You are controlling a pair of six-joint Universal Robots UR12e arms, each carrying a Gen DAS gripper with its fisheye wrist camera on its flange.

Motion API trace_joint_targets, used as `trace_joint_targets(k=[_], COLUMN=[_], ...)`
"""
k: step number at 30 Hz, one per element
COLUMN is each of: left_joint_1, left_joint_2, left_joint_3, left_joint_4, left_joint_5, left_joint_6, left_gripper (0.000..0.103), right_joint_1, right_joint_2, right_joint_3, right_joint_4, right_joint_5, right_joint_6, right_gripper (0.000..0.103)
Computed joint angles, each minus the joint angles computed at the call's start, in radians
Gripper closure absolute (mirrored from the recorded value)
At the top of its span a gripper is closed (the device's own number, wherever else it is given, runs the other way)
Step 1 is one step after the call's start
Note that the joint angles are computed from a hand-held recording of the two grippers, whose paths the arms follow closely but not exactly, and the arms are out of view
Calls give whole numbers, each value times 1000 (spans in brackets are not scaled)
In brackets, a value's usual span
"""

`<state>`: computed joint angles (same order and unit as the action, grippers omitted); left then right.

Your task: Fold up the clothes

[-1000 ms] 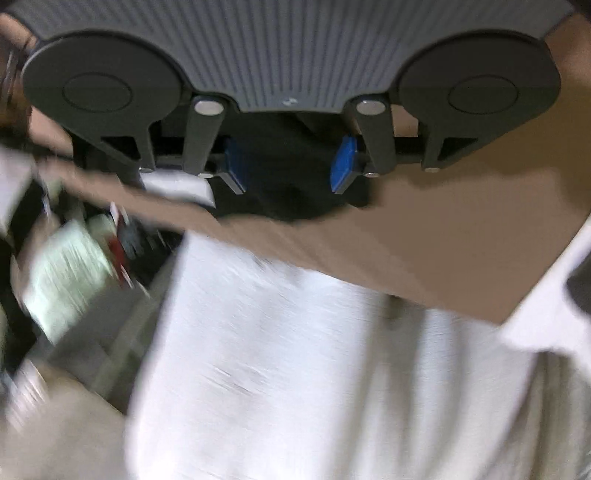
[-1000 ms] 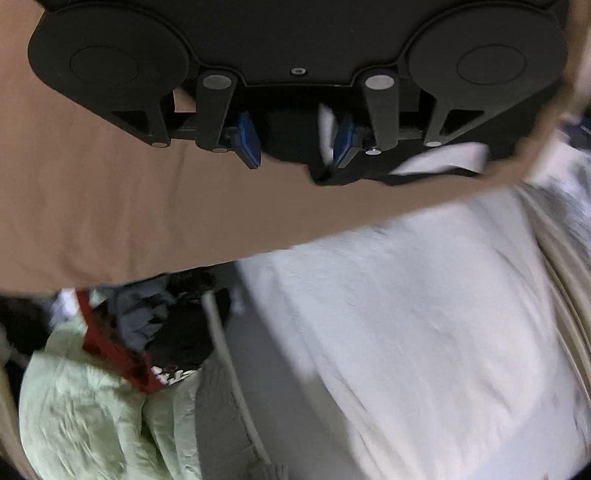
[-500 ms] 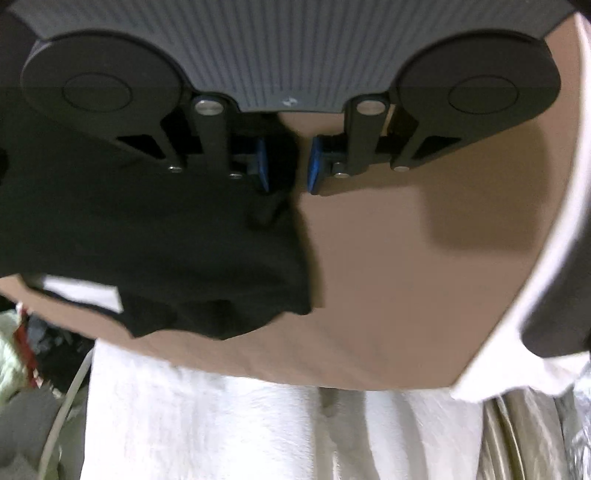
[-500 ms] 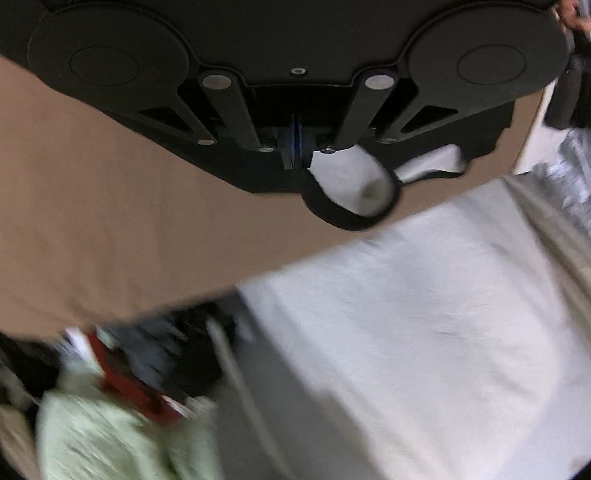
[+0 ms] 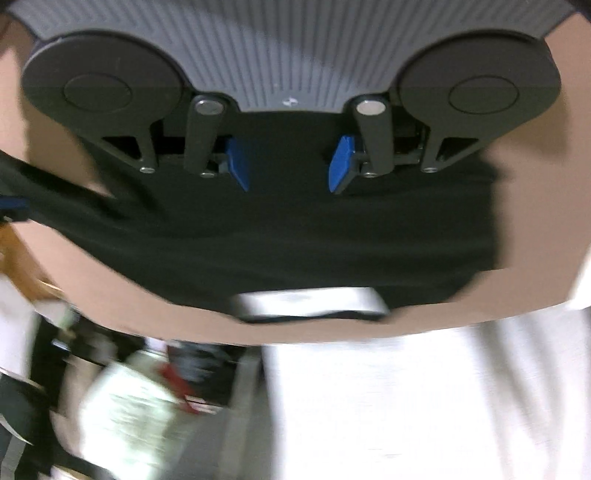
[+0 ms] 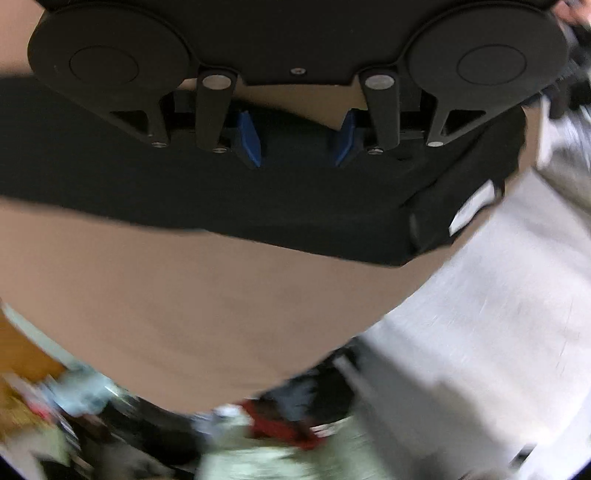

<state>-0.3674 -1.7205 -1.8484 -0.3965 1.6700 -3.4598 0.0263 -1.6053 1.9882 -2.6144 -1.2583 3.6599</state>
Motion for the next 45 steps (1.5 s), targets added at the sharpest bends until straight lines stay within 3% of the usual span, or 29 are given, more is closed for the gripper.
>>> trace_joint_targets(k=[2, 8, 10, 11, 13, 14, 15, 16, 17, 18, 19, 22, 24, 27, 31, 34, 36, 38, 39, 40, 41, 42, 45], left_joint_1=[-35, -126, -151, -161, -177, -182, -184, -185, -184, -181, -176, -153, -136, -107, -56, -12, 17, 48, 63, 72, 79, 86, 90], left_joint_2=[-41, -150, -175, -186, -206, -213, -215, -214, -211, -206, -199, -168, -144, -101, -44, -5, 21, 54, 71, 84, 95, 106, 117], left_joint_3=[38, 147, 176, 189, 209, 215, 217, 216, 212, 205, 194, 156, 132, 89, 14, -49, -99, -140, -157, -173, -189, -205, -232], left_joint_4=[5, 30, 39, 44, 59, 66, 71, 73, 77, 83, 94, 116, 120, 142, 223, 306, 362, 345, 322, 304, 289, 273, 250], left_joint_5=[-40, -114, -126, -127, -109, -100, -93, -86, -77, -69, -61, -54, -58, -53, -32, -11, 1, 5, 2, 9, 20, 31, 72], left_joint_6=[6, 26, 32, 36, 39, 40, 40, 37, 33, 29, 25, 26, 33, 19, -35, -65, -87, -122, -141, -152, -158, -164, -143], left_gripper=[56, 56, 56, 56, 56, 56, 56, 56, 56, 56, 56, 56, 56, 56, 56, 56, 51, 50, 50, 50, 50, 50, 50], right_joint_1=[-28, -98, -87, -58, -13, 5, 22, 36, 44, 51, 54, 54, 36, 31, 77, 144, 195, 239, 248, 256, 256, 252, 219], right_joint_2=[-47, -147, -142, -126, -77, -52, -32, -13, 2, 17, 26, 41, 66, 116, 188, 245, 280, 314, 327, 339, 344, 341, 306], right_joint_3=[57, 244, 301, 309, 286, 269, 249, 231, 213, 198, 189, 166, 127, 15, -155, -259, -314, -367, -394, -420, -424, -415, -337], right_joint_4=[-18, -143, -315, -385, -434, -444, -448, -450, -444, -441, -445, -475, -546, -566, -527, -498, -420, -318, -217, -114, -53, -34, -128], right_joint_5=[2, 5, -50, -131, -230, -275, -330, -379, -406, -428, -435, -440, -357, -184, 48, 95, 74, 57, 92, 127, 175, 207, 238], right_joint_6=[112, 503, 680, 723, 732, 723, 686, 645, 594, 547, 518, 418, 307, 139, -11, -97, -203, -318, -390, -460, -508, -532, -550], right_gripper=[43, 43, 41, 30, 20, 20, 21, 37, 73, 91, 94, 94, 94, 94, 94, 94, 94, 85, 80, 59, 55, 55, 48])
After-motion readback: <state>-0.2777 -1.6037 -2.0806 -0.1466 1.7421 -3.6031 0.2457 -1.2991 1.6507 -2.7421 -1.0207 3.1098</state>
